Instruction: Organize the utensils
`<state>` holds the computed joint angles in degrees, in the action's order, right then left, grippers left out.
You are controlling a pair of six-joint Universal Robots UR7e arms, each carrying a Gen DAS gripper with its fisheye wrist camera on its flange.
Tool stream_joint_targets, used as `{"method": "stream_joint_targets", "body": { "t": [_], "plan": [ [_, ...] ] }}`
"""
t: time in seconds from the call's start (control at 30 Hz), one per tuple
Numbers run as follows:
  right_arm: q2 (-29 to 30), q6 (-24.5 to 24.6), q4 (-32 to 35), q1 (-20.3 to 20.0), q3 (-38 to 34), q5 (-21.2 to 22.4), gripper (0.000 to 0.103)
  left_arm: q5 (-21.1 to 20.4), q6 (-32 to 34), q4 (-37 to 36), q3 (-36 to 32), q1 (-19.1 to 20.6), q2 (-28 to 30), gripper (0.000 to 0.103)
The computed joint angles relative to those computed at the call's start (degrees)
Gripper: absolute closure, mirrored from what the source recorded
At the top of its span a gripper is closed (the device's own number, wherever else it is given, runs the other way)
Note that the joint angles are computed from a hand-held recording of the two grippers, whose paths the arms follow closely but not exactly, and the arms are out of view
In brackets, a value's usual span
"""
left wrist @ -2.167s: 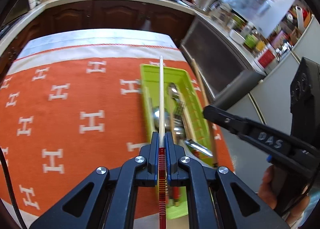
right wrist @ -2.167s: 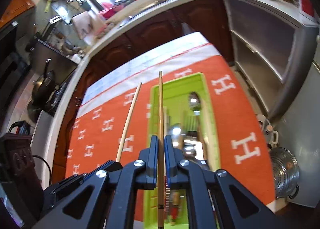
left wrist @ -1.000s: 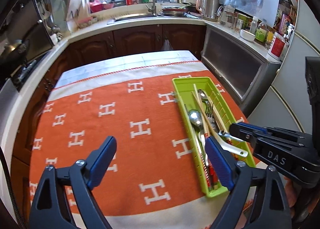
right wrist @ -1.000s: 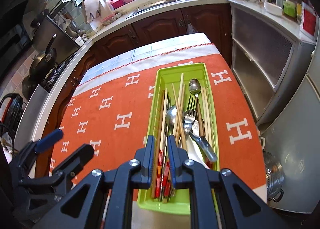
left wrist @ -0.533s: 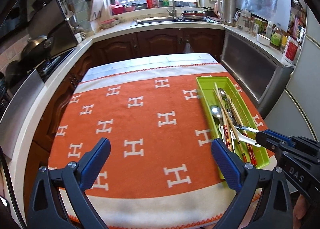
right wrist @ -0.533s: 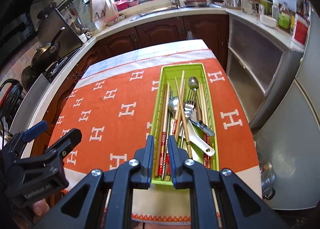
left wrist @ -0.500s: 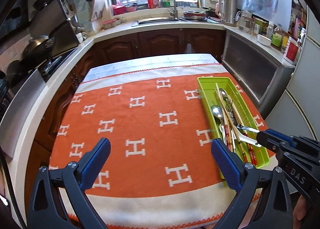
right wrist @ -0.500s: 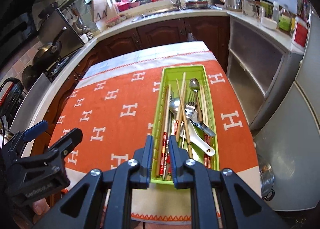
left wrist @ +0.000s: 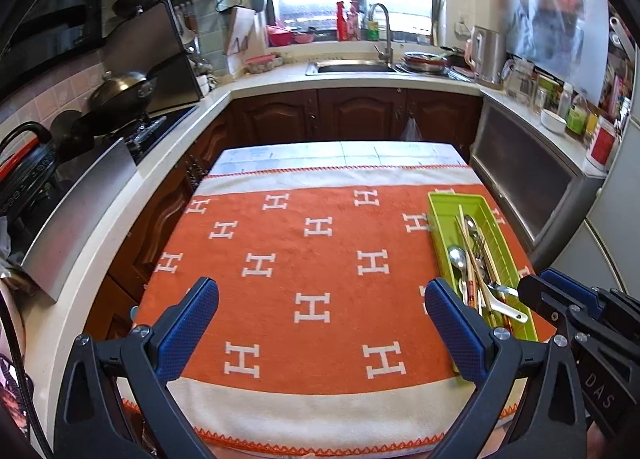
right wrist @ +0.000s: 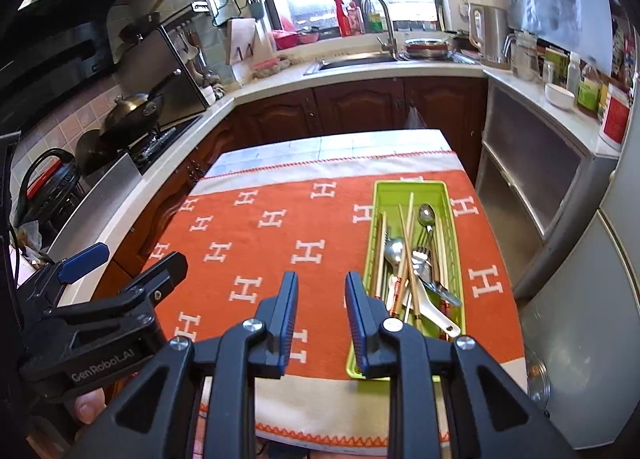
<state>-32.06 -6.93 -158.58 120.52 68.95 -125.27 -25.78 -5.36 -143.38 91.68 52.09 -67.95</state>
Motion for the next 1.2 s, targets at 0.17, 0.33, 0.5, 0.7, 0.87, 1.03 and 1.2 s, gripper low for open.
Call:
{"method": "stream_joint_targets", "body": {
  "t": [0.17,0.33,0.5,0.7,0.87,1.03,1.2],
  "plan": [
    [1.1,-1.3,-1.0,0.7,-0.9,-0.5,0.079,0.3,-1.6,0.6,0.1,0.2,-0.5,0.001],
    [1.9,-0.7,0.4,0.7,-2.0,-0.4,0.079,0.1,-3.1,1.9,0.1,0.9,-0.9,0.001],
    [2.8,-0.4,1.4,0.9,-3.0,-0.3,0.079,0.1,-3.0,1.5,0.2,1.4,-1.0,0.001],
    [3.5,0.5,3.4,1.0,-3.8,0.1,0.078,0.0,-2.7,1.4,0.4,1.9,-1.1,0.001],
    [3.9,0.7,3.7,1.1,-4.3,-0.2,0.078,-0.5,-2.9,1.6,0.5,2.3,-1.2,0.001],
    [4.1,0.9,3.6,1.1,-4.3,-0.5,0.078,-1.0,-3.3,2.1,0.5,2.6,-1.3,0.001],
    [4.1,0.9,3.7,1.0,-4.4,-0.7,0.078,-1.0,-3.1,1.8,0.5,2.7,-1.3,0.001]
  ]
}}
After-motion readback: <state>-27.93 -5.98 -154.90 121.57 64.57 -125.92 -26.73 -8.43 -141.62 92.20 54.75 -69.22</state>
